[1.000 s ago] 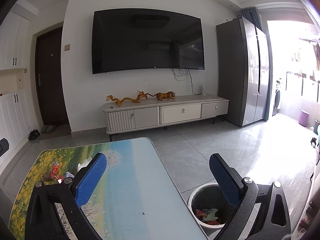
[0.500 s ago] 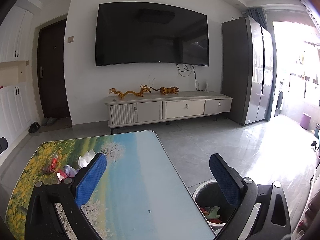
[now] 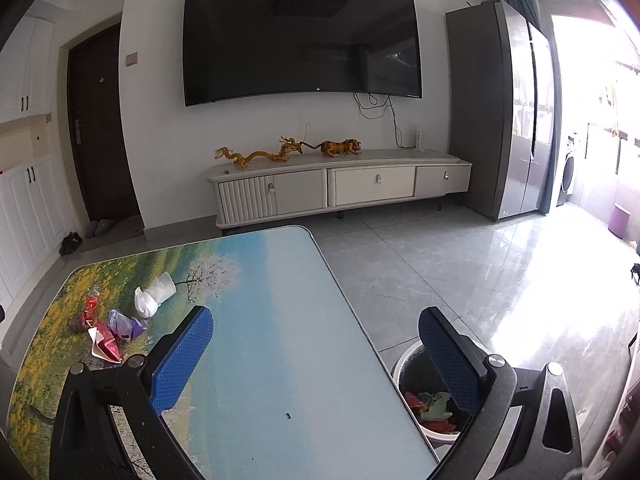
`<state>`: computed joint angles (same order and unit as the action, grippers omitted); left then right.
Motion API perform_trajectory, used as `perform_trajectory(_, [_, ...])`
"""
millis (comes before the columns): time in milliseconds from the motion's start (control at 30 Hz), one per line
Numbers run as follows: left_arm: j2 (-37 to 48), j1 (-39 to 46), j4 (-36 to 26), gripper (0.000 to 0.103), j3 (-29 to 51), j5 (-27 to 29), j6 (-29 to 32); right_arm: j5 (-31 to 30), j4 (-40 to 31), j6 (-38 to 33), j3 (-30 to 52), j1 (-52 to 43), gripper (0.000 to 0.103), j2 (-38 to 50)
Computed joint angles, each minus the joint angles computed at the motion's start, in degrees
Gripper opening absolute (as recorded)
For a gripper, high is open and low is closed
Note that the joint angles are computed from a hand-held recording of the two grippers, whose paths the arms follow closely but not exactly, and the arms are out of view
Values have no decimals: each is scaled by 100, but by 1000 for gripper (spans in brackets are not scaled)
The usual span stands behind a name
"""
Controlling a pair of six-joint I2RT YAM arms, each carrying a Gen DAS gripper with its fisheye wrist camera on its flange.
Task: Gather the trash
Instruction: 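Lower both open tools toward the remaining trash on the mat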
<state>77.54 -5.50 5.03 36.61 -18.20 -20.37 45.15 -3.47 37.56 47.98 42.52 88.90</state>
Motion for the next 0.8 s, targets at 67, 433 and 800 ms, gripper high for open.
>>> perform_trajectory(67, [220,58,85,85,38,7,37,-143,116,-66,-56,-134,103,35])
perform_trajectory(433, [1291,-139,409,85,494,902,92,-1111,711,-553,-88,-774,103,472])
perform_trajectory(800, [2781,-526,226,85,1721,1410,-35,-1978,1072,-941,178,-1233,103,1042])
